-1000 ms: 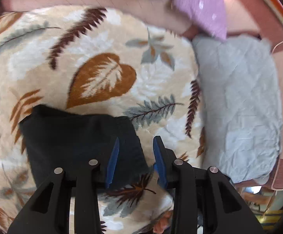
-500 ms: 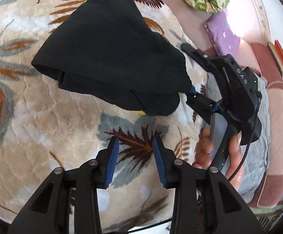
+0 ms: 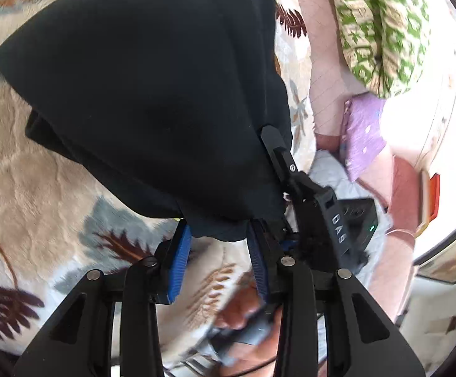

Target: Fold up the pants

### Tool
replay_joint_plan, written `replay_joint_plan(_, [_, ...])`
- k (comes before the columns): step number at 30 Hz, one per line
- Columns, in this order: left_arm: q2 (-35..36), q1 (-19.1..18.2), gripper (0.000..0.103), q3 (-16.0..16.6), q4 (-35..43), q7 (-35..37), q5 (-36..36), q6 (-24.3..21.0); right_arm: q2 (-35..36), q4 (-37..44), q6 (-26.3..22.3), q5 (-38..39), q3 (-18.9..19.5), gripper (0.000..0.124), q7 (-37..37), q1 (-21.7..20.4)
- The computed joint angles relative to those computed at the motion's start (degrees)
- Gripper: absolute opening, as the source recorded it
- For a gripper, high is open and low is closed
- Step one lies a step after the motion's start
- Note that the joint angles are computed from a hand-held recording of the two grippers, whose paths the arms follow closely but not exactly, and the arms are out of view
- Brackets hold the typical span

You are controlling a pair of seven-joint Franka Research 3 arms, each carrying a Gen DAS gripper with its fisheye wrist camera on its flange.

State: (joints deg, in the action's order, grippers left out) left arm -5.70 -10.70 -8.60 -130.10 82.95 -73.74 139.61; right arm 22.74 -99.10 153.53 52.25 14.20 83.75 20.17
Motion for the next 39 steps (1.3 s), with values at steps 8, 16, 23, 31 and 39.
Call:
replay_joint_plan(8, [3.7,0.9,0.034,-0.5,2.8,-6.2,-1.3,1.2,-0.8,-0.5,5.4,4.3,1.8,0.033,-7.9,0.0])
replay_joint_plan(16, [6.2,1.0,0.024,-1.8,1.1,-10.2,5.3,0.3,-1.5,-2.7,7.8,15.9,2.1,0.029,-17.4,-0.2])
replay_joint_plan(23, [6.7,1.8,0.024,-2.5,2.5,-6.2,7.6,-1.4,-0.8,-5.4,10.4,3.6,-1.0,0.039,-3.3,2.8])
replay_joint_plan(31, [-4.4,4.9,0.023,3.6,0.5,4.7,15.5,-16.7,-11.0,-11.9,16.6,19.8,3.7,0.062,-11.7,0.1])
replay_joint_plan(39, [-0.1,9.0,0.037,6.9,9.7,8.1,30.4,-17.2,-13.1,-15.3,17.5,-1.4,-2.7,0.066,9.4,7.0])
